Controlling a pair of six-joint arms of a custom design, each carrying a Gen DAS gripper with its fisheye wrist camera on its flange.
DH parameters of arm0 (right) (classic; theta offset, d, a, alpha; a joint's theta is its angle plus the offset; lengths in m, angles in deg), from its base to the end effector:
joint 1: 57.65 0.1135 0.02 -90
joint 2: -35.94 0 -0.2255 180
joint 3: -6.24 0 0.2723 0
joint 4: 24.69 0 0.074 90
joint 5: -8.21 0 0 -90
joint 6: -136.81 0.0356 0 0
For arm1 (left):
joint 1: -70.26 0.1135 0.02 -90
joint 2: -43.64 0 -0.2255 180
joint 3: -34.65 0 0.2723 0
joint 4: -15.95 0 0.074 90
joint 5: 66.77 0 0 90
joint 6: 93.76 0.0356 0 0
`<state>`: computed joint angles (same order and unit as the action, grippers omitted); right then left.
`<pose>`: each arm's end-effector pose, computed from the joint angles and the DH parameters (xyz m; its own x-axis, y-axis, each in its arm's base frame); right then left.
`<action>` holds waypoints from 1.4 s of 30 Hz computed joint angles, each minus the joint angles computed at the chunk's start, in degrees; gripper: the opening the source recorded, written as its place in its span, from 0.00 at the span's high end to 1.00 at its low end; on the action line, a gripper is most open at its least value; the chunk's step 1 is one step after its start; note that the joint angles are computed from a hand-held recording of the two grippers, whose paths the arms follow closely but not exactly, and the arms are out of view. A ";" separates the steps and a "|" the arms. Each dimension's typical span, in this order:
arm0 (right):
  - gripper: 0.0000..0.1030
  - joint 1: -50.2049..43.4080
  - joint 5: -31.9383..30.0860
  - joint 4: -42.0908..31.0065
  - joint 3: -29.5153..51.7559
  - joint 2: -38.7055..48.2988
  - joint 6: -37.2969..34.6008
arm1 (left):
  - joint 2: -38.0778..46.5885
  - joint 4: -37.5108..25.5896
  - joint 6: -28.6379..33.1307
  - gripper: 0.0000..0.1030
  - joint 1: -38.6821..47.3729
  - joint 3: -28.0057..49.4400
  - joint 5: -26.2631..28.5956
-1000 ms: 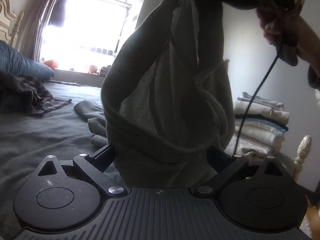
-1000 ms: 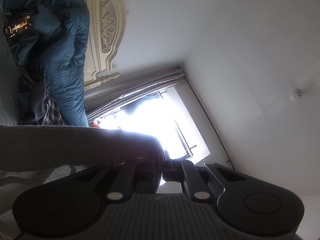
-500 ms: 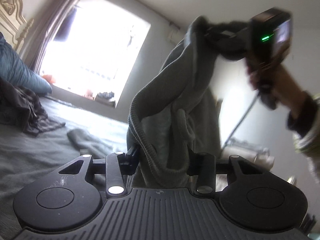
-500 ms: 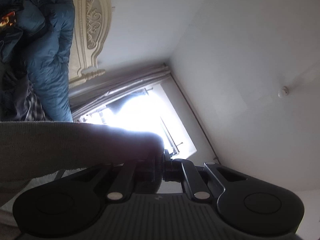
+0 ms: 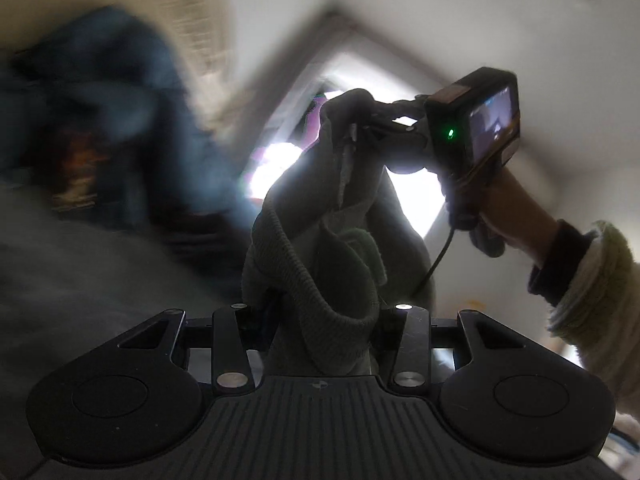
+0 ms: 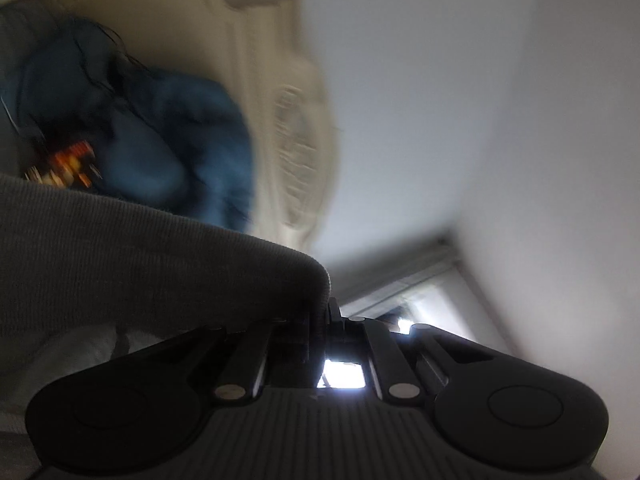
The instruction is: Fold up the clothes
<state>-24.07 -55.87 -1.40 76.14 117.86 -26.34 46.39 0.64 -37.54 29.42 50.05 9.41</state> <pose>0.3074 0.1854 0.3008 0.1815 -0.9127 -0.3660 0.1152 0.3894 -0.9138 0.1333 -0.1040 0.1789 -0.2819 -0.4700 -0.8364 0.3582 0.7572 -0.5462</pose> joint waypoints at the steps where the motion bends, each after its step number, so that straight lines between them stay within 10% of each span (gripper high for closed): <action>1: 0.93 0.27 -0.27 -1.31 5.20 7.08 2.44 | 3.74 0.37 -1.73 0.59 4.17 0.52 2.69; 4: 0.74 0.44 -1.03 -11.41 23.84 27.91 10.45 | 20.92 3.80 -6.52 0.58 14.70 3.94 11.70; 6: 0.37 -0.09 -2.14 -21.89 36.41 40.09 15.46 | 29.75 6.32 -9.16 0.56 17.57 5.63 13.42; 11: 0.35 -1.75 -4.36 -38.20 50.51 52.10 21.13 | 31.22 11.05 -13.35 0.46 19.09 4.19 17.21; 16: 0.00 -6.18 -18.48 -45.50 44.21 40.84 31.36 | 33.05 15.02 -14.51 0.44 19.69 2.98 17.70; 23: 0.00 -12.82 -33.93 -54.15 43.46 28.85 49.03 | 29.44 10.00 -15.73 0.38 24.32 3.38 22.70; 30: 0.00 -26.79 -46.39 -56.06 22.94 0.59 59.53 | 26.63 2.92 -15.50 0.33 22.72 4.56 24.55; 36: 0.00 -53.40 -63.89 -72.33 8.23 -28.41 58.80 | 30.28 3.01 -16.87 0.33 16.67 6.49 23.76; 42: 0.00 -80.70 -75.17 -90.62 -0.19 -38.01 44.42 | 39.44 6.97 -19.02 0.32 9.68 10.24 16.58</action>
